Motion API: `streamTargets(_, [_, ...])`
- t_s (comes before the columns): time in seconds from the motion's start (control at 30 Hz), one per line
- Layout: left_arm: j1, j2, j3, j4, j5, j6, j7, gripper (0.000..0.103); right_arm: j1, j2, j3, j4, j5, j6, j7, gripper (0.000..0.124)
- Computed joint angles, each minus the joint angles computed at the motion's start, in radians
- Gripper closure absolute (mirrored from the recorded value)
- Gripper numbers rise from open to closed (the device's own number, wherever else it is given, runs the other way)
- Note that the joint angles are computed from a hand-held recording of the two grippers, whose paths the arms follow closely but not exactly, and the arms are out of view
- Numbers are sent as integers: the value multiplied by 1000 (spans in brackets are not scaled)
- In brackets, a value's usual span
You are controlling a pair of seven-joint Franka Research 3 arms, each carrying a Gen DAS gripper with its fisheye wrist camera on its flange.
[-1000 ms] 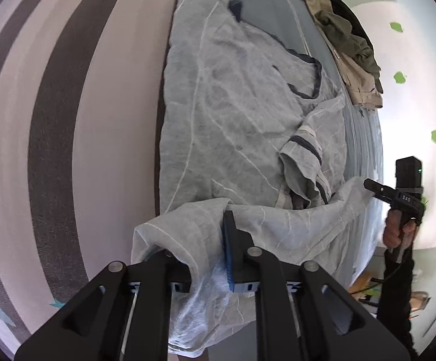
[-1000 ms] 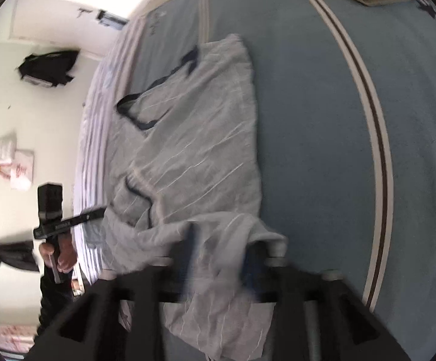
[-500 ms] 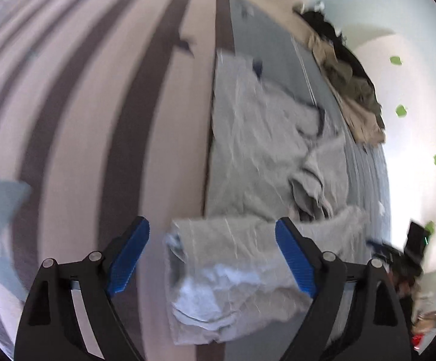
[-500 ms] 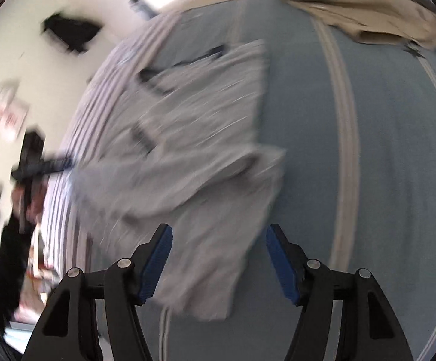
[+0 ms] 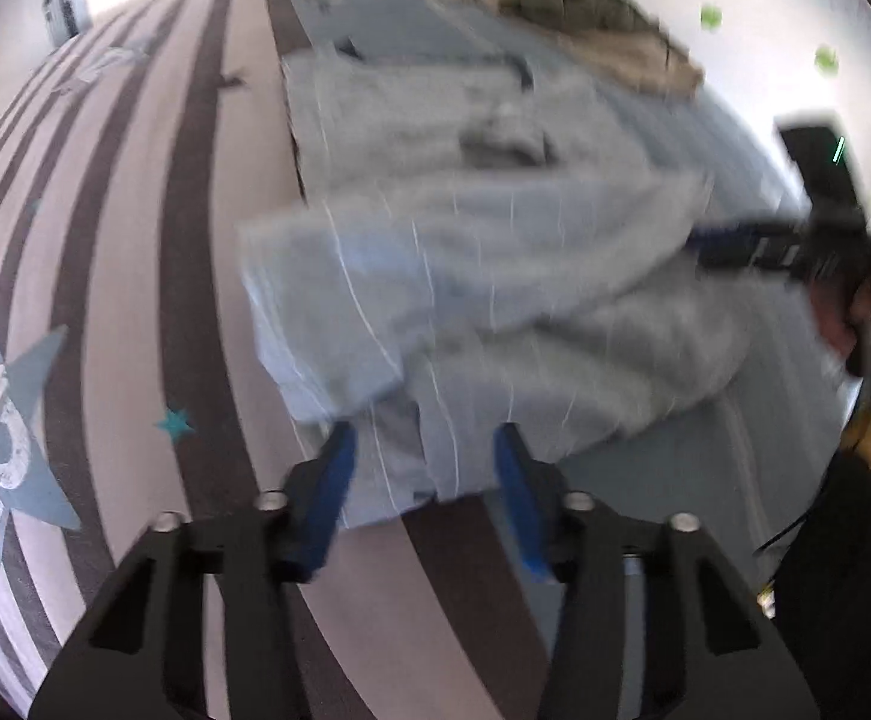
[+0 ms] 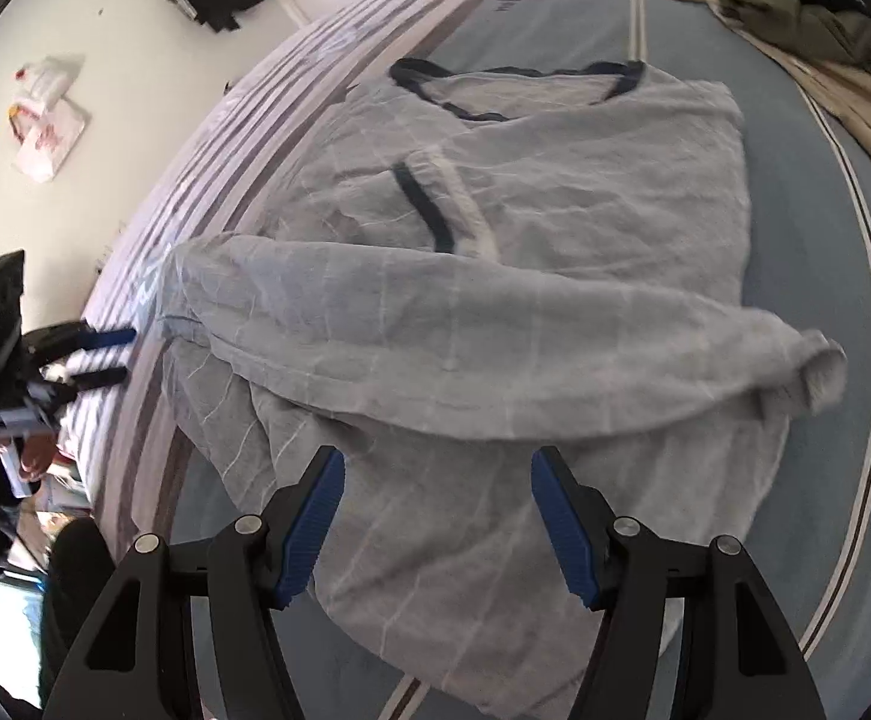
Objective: Fold clothes
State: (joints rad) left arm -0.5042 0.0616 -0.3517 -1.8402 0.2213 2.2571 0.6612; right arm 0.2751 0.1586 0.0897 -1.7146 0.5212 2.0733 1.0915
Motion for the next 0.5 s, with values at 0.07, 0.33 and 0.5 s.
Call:
streamTargets(0.07, [0, 15, 5, 2, 23, 8, -43, 69, 8, 9, 3, 10, -22, 0, 2, 63])
streamTargets(0.33, [32, 60, 34, 75, 57, -1, -75, 70, 25, 65, 9, 70, -62, 2, 34, 63])
streamTargets(0.5, [27, 135, 56, 199, 154, -75, -74, 70, 18, 111, 8, 144, -49, 34, 55, 63])
